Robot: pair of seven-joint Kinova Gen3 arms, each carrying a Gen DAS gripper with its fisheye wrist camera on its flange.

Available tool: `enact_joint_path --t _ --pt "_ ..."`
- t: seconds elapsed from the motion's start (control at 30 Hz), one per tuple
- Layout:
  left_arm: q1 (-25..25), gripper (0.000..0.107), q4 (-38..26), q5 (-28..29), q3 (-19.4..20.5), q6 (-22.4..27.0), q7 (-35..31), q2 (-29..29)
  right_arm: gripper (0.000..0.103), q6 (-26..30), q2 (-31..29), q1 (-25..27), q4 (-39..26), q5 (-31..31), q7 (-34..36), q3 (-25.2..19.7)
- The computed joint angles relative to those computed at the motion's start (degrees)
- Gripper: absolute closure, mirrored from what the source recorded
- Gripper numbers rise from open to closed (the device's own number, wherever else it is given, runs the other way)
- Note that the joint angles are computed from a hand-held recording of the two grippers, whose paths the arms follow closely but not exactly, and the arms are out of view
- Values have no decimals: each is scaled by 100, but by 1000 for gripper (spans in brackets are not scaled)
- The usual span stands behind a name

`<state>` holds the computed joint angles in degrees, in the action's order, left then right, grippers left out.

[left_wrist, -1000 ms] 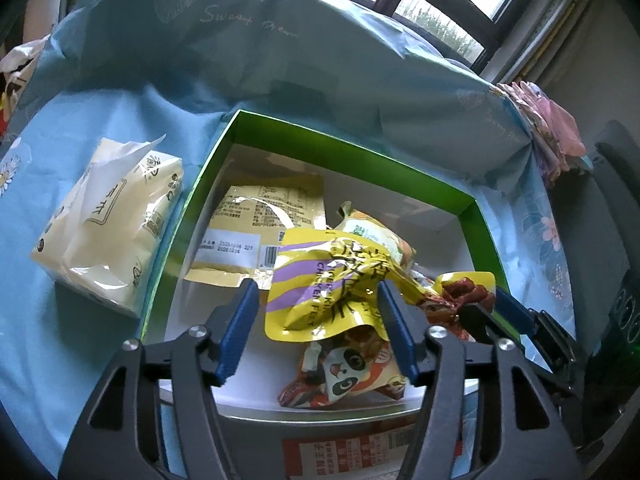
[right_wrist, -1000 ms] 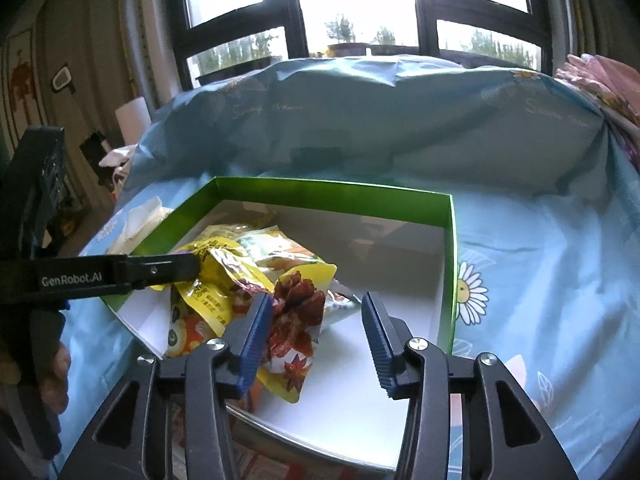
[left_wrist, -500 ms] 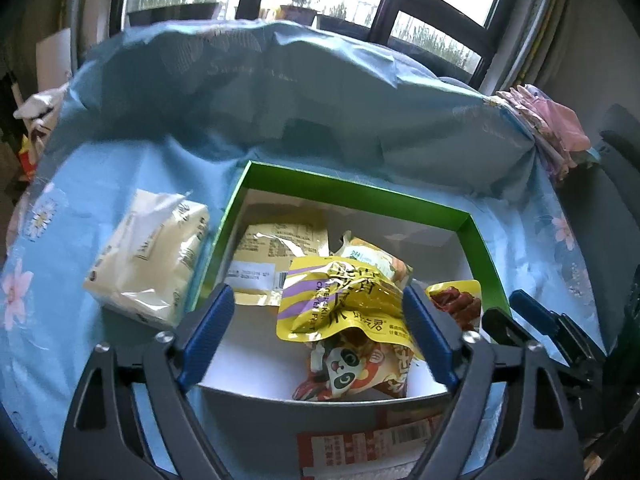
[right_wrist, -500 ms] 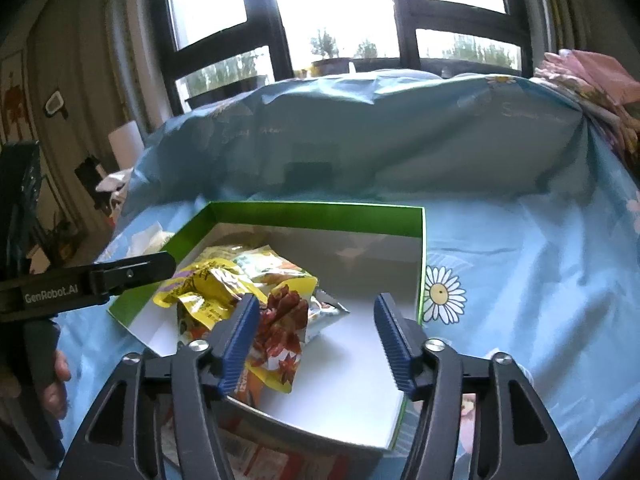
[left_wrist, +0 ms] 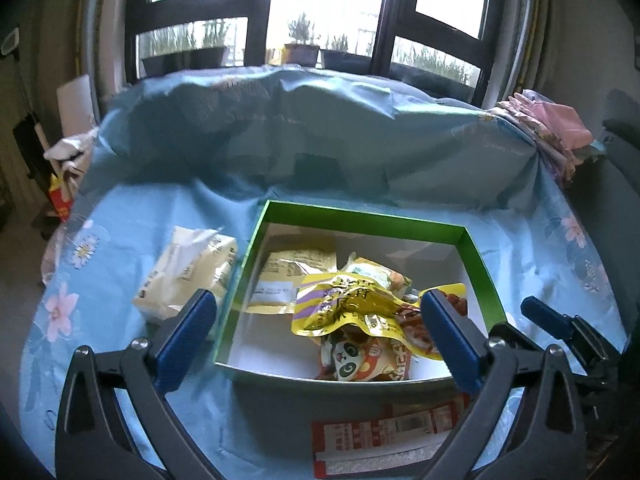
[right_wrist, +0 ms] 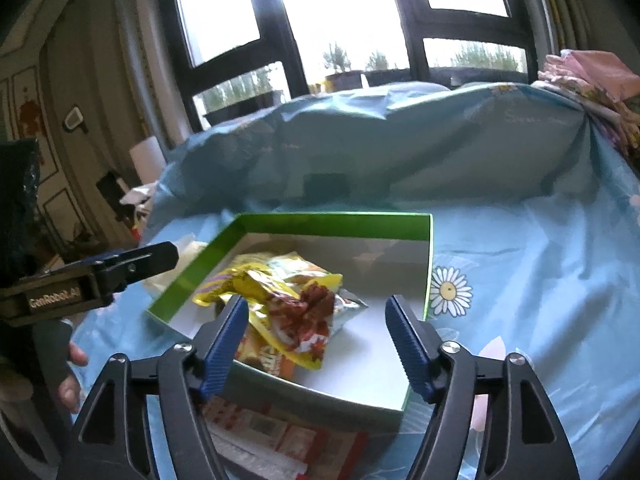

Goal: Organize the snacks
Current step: 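Move both grippers back to the red-and-white packets on the cloth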

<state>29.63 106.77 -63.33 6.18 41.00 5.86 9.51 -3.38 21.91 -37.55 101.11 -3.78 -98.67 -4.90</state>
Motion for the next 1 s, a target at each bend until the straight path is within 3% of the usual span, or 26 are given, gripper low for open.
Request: enact_joint_path --t 0.23,0.33,0.5,0.67,0.73,1.0 --pt "173 5 109 -86 147 379 278 -79 28 -103 -119 -43 207 -1 83 -51" --pt "224 5 205 -98 210 466 427 -129 27 -139 -163 115 332 52 92 -266" --pt "288 5 303 -50 322 685 600 -167 27 -234 -253 -116 551 -14 202 -85" --pt "355 5 333 57 383 891 618 -122 27 -247 -263 294 663 127 140 -599" --pt "385 5 361 79 397 941 637 -119 27 -270 -271 230 706 106 138 -548" --pt "282 5 463 440 393 623 411 -152 27 -166 -260 162 755 84 109 -476"
